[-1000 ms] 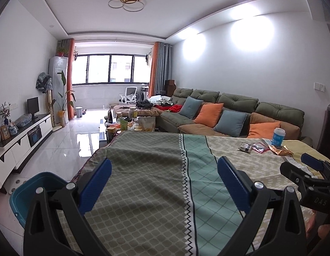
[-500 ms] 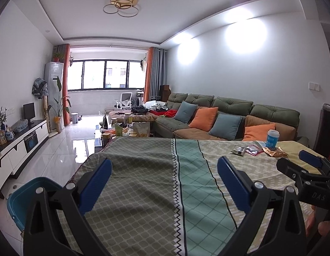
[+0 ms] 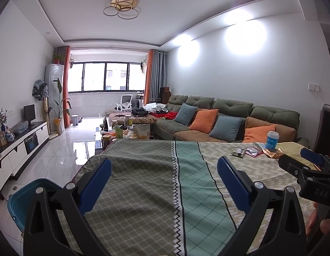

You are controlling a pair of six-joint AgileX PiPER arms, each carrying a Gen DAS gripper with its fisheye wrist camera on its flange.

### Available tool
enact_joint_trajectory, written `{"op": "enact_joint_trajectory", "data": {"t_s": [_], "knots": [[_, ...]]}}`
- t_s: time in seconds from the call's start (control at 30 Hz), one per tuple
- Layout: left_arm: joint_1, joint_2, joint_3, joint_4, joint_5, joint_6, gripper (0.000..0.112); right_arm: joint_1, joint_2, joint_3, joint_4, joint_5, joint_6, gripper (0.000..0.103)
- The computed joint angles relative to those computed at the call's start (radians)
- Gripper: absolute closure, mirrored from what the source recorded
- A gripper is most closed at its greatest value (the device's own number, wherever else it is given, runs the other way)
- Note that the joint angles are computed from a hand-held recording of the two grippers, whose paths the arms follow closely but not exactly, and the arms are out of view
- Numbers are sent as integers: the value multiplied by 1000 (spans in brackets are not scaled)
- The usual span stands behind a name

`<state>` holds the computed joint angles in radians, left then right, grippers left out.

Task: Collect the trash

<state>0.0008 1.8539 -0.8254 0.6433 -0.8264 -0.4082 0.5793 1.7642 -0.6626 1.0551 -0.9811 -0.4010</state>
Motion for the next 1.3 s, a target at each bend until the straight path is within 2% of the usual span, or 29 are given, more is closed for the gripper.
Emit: {"op": "enact_joint_trajectory", "data": {"t_s": [1.3], "knots": [[2, -4, 10, -2, -5, 9, 13, 5, -4, -18, 7, 3, -18, 4]]}}
